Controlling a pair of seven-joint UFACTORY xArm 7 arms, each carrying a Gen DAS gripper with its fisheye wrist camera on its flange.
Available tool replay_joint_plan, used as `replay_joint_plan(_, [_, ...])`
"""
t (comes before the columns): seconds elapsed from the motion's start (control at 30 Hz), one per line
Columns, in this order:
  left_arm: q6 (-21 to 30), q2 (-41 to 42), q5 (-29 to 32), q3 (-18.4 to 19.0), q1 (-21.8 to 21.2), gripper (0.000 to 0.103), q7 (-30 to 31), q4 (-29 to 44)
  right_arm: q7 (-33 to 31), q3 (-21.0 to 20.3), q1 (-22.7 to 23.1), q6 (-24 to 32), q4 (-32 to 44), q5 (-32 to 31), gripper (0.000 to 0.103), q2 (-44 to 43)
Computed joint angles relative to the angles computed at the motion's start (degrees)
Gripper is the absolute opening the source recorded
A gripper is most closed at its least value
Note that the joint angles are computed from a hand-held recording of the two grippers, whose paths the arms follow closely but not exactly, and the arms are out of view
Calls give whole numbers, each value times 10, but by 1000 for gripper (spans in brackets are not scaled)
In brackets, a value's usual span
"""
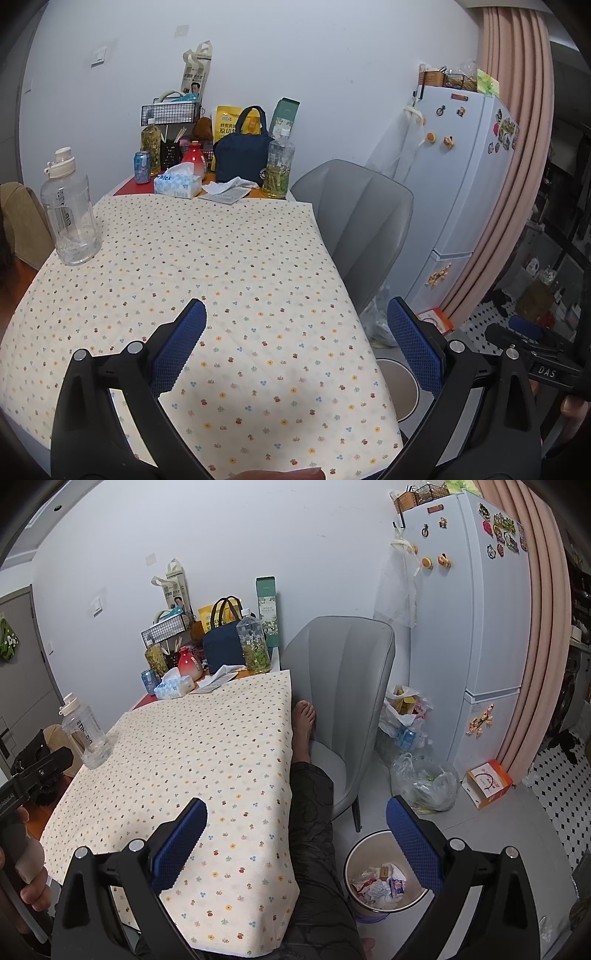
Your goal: Collect trash
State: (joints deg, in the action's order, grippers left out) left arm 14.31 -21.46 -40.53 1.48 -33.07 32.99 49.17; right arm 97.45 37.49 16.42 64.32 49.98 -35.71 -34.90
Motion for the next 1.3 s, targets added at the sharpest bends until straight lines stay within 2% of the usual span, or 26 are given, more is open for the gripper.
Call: replay_joint_plan(1.3, [-4, 2, 2, 0, -2, 97, -3, -7, 2, -3, 5, 0, -2, 0, 95, 2])
